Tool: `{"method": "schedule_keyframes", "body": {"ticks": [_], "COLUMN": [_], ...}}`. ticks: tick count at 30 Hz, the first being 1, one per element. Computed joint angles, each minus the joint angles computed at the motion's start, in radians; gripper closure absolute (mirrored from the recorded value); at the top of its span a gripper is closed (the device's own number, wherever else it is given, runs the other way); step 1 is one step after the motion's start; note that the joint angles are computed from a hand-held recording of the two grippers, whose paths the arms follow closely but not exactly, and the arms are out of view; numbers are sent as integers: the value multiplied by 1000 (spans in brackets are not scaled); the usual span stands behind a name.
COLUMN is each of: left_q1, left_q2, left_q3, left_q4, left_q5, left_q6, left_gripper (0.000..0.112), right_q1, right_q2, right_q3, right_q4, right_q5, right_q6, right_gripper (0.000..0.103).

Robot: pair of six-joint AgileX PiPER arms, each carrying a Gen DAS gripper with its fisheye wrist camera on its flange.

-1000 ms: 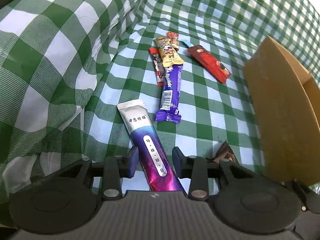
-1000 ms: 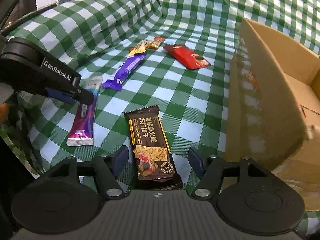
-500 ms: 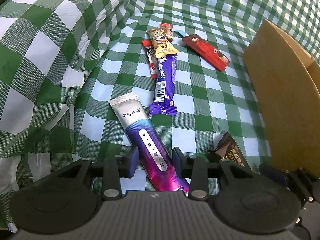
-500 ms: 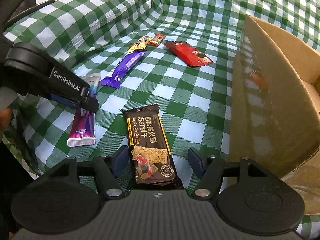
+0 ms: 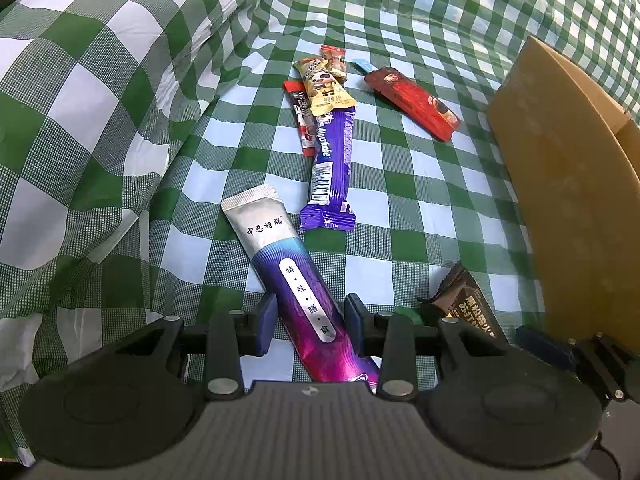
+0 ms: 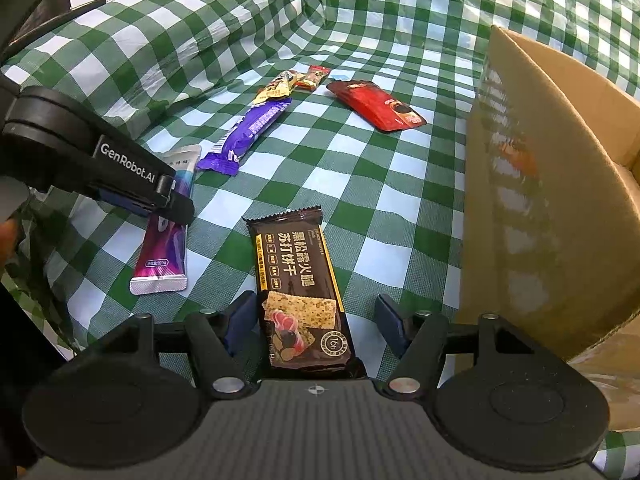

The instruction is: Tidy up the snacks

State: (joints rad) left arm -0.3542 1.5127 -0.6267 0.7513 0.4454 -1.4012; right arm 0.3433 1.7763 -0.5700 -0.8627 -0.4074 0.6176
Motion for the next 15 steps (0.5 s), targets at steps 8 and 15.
{"method": "schedule_keyframes", "body": {"ticks": [8, 15], "left_q1": [-4, 1], "left_q2": [2, -32], "left_q3": [-1, 13], "left_q4": [8, 73], "left_q5": [6, 14], "left_q6": [3, -73], "left_gripper": [75, 92], "right_q1": [-8, -29], "right_q2": [5, -32], "right_q3": [9, 38], "right_q4": [15, 58], "right_q5": [-38, -89], "right_q6": [-50, -110], "right_gripper": [61, 61]}}
